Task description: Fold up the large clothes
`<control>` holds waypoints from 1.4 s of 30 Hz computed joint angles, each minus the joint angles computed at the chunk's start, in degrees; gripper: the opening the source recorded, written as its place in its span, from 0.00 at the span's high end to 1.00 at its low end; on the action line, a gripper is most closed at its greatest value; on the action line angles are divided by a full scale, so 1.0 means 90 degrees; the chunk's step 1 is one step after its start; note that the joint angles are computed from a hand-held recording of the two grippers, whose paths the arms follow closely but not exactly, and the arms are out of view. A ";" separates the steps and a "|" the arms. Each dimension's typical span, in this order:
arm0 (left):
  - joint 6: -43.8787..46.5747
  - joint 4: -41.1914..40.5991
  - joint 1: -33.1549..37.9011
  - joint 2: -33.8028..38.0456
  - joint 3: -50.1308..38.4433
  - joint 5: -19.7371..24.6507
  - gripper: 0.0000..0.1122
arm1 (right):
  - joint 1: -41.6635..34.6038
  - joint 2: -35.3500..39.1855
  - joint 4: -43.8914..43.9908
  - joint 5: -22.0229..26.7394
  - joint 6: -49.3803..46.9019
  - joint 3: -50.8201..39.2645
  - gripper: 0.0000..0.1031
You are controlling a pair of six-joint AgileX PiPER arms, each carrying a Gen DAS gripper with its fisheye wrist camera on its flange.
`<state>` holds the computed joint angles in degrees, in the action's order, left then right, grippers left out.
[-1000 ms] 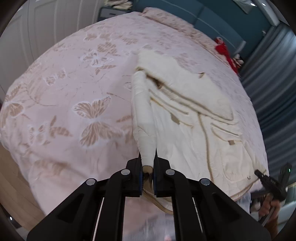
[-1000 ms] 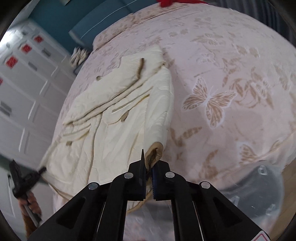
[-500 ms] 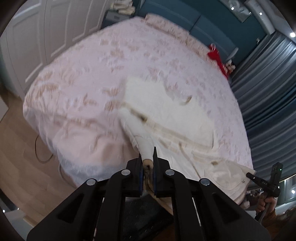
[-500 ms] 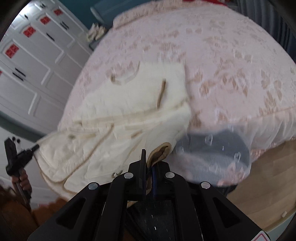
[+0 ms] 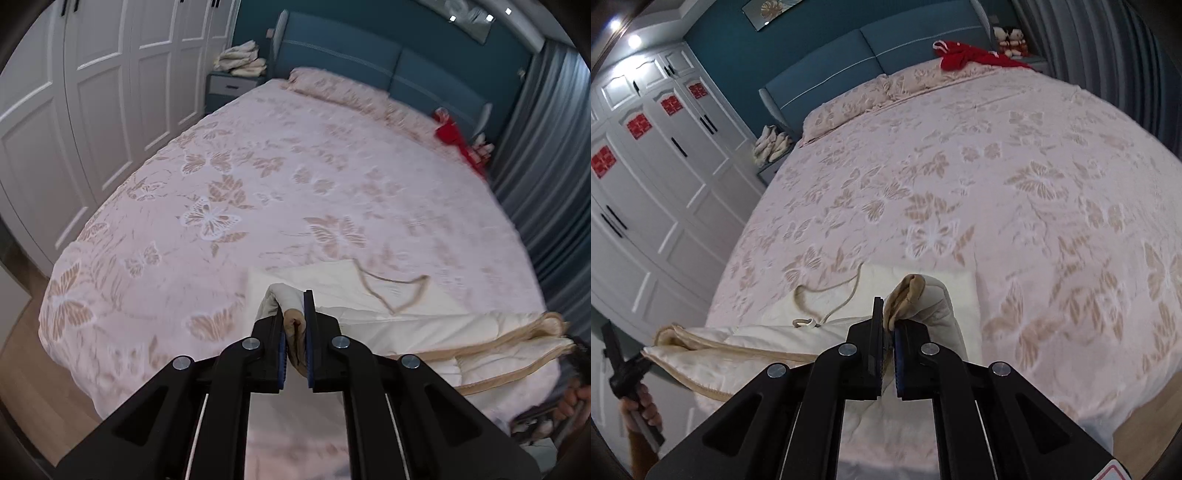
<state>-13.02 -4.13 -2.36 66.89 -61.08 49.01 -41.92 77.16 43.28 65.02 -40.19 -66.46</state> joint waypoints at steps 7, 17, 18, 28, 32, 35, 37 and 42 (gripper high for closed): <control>-0.1289 0.1329 -0.0578 0.1913 -0.0395 -0.0660 0.92 | 0.1420 0.0733 -0.0707 -0.2244 0.0800 0.0431 0.96; -0.1489 0.0990 -0.0315 0.2722 -0.0101 -0.1462 0.86 | 0.0530 0.0814 0.2127 -0.2467 -0.0777 0.1082 0.53; -0.1402 0.0763 -0.0235 0.2578 -0.0008 -0.1575 0.79 | 0.0422 0.0747 0.2302 -0.2411 -0.0937 0.1121 0.48; -0.1390 0.1249 0.0186 0.1720 0.0090 -0.1939 0.15 | 0.0847 0.0705 0.1298 -0.3068 -0.1882 0.1351 0.40; 0.0193 -0.0233 0.0313 0.2762 -0.0283 -0.1697 0.17 | 0.1321 0.1322 0.0818 -0.3536 -0.1196 0.1109 0.40; 0.0744 -0.0838 0.0237 0.3328 -0.0393 -0.1647 0.29 | 0.1568 0.1889 0.0234 -0.3658 -0.0379 0.0755 0.40; 0.1122 -0.1393 0.0292 0.3596 -0.0440 -0.1570 0.40 | 0.1698 0.2188 -0.0059 -0.3711 -0.0014 0.0571 0.40; 0.1113 -0.1654 0.0387 0.3517 -0.0407 -0.1582 0.86 | 0.1903 0.2546 -0.0459 -0.3259 0.0384 0.0087 0.91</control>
<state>-3.00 -19.01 1.11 98.54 -64.74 34.77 -24.79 100.07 39.15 35.69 -36.73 -65.68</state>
